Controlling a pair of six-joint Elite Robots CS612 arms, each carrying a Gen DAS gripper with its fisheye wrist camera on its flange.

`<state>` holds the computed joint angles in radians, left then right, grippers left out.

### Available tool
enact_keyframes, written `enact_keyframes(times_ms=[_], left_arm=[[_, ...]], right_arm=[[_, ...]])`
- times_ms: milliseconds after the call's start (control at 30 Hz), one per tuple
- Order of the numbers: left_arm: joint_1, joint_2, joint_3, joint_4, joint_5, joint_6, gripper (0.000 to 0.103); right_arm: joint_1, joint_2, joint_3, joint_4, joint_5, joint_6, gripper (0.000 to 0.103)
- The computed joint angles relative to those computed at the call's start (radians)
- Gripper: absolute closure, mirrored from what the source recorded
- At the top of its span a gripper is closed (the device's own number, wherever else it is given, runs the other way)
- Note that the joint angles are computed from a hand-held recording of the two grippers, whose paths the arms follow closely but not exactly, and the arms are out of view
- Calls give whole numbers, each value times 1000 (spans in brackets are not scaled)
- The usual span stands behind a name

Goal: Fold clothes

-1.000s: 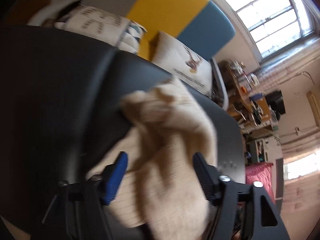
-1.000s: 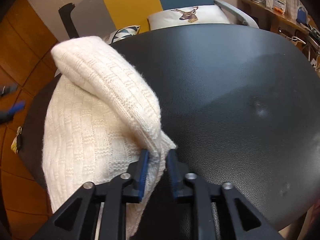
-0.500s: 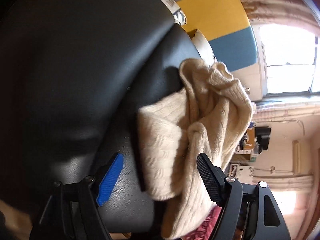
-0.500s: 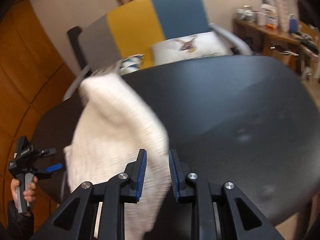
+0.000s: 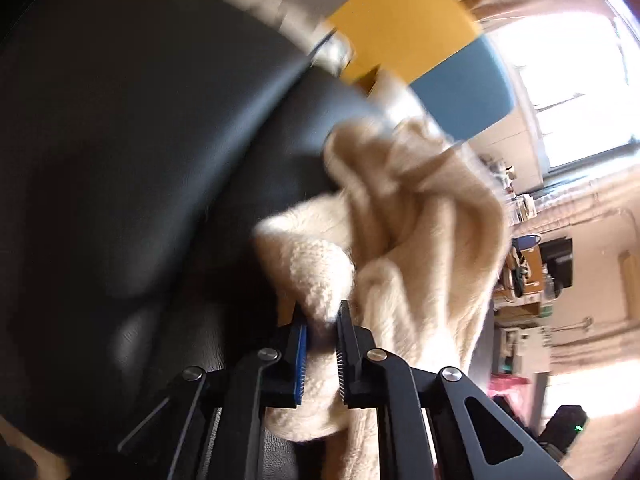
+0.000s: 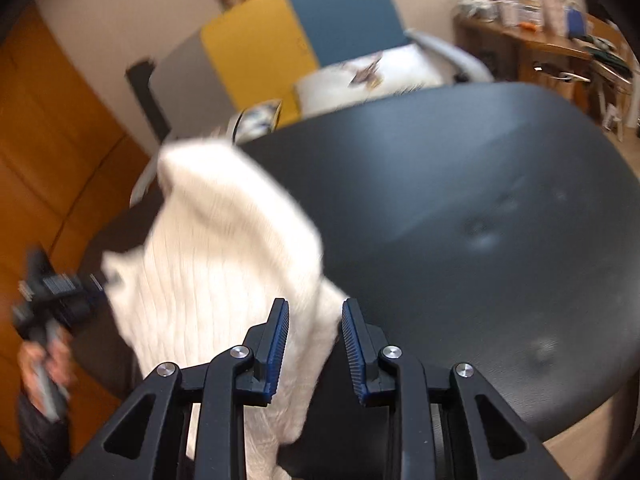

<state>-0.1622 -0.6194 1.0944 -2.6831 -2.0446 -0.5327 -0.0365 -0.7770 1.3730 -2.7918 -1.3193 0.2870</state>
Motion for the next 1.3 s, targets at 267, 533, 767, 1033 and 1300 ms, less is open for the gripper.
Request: enact_keyframes(times_ms=[267,533,767,1033,1300], left_arm=[[2,-93,59,-87,192,82,92],[39,-150,130,-126,444,35,91],[79,-110,62,156,321,-28,85],[25,-115,85,117,166,43,63],[-40,-14,-37,288,177,131,64]], right_arm=[[11,24,-23,53,31,-37,76],[-10,29,-13,27,75,19,76],[-33,62,-54,32,183,77,76],[-49,126,-150,142,339,53,69],[-29,155,-175,99,459,53,79]])
